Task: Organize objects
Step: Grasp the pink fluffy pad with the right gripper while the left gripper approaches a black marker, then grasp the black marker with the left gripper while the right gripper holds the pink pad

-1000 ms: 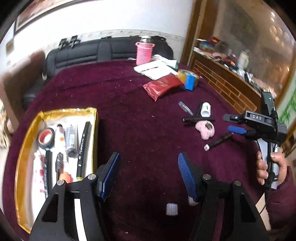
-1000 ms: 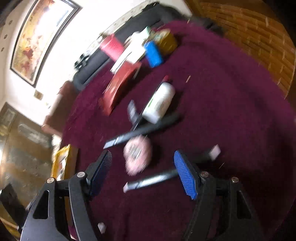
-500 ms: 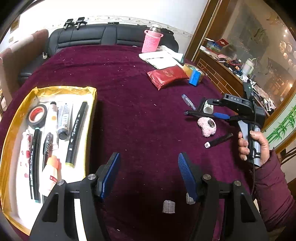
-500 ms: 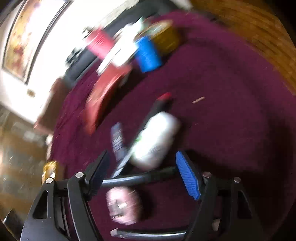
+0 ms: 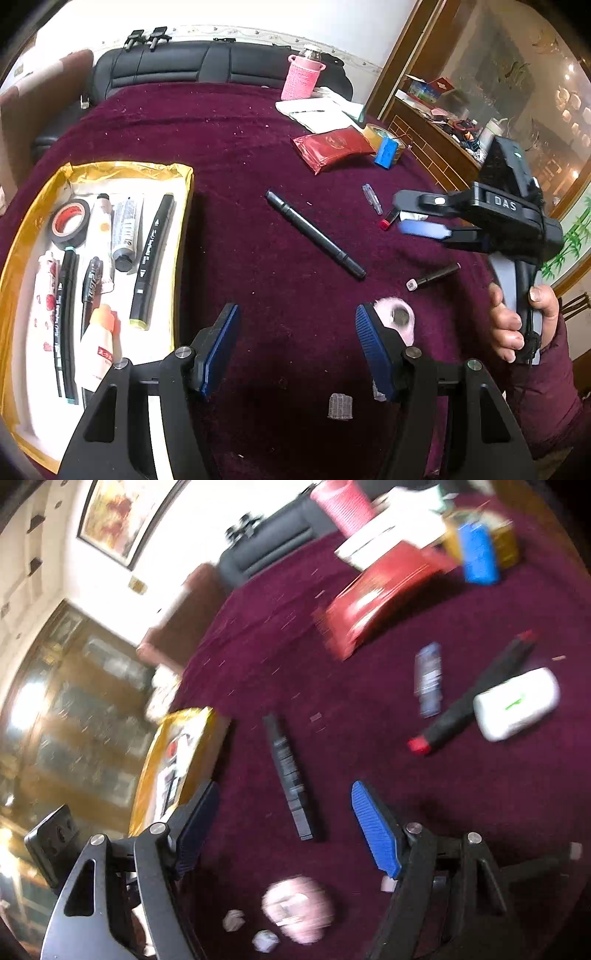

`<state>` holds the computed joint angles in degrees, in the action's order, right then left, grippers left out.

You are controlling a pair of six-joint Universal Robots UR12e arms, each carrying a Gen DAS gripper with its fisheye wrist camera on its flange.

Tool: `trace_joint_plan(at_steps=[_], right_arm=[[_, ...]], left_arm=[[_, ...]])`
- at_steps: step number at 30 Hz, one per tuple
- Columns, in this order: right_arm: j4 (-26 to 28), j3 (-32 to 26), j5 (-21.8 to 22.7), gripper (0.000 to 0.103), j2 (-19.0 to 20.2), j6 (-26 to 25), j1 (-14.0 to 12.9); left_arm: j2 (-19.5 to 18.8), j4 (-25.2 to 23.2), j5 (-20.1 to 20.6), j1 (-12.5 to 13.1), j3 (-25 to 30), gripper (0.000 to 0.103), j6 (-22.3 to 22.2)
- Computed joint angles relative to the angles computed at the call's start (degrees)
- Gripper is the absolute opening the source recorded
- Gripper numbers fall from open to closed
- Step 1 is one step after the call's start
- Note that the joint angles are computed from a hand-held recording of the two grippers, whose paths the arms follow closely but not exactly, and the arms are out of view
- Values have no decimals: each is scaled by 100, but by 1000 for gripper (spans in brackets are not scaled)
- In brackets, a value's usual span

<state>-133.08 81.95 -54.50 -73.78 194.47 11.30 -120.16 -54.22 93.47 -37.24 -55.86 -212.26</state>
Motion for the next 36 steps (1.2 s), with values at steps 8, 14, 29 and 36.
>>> trace_joint_plan(at_steps=[8, 14, 29, 36], right_arm=[[145, 304, -655, 75, -296, -311, 90], [646, 321, -1051, 75, -341, -1592, 439], [368, 596, -2592, 45, -477, -1884, 736], [249, 805, -2368, 45, -648, -1441, 475]], left_arm=[[-287, -139, -373, 114, 379, 58, -420], [-324, -138, -248, 133, 425, 58, -728], [-872, -929, -426, 138, 1313, 62, -906], [-1913, -2349, 82, 20, 3159, 62, -559]])
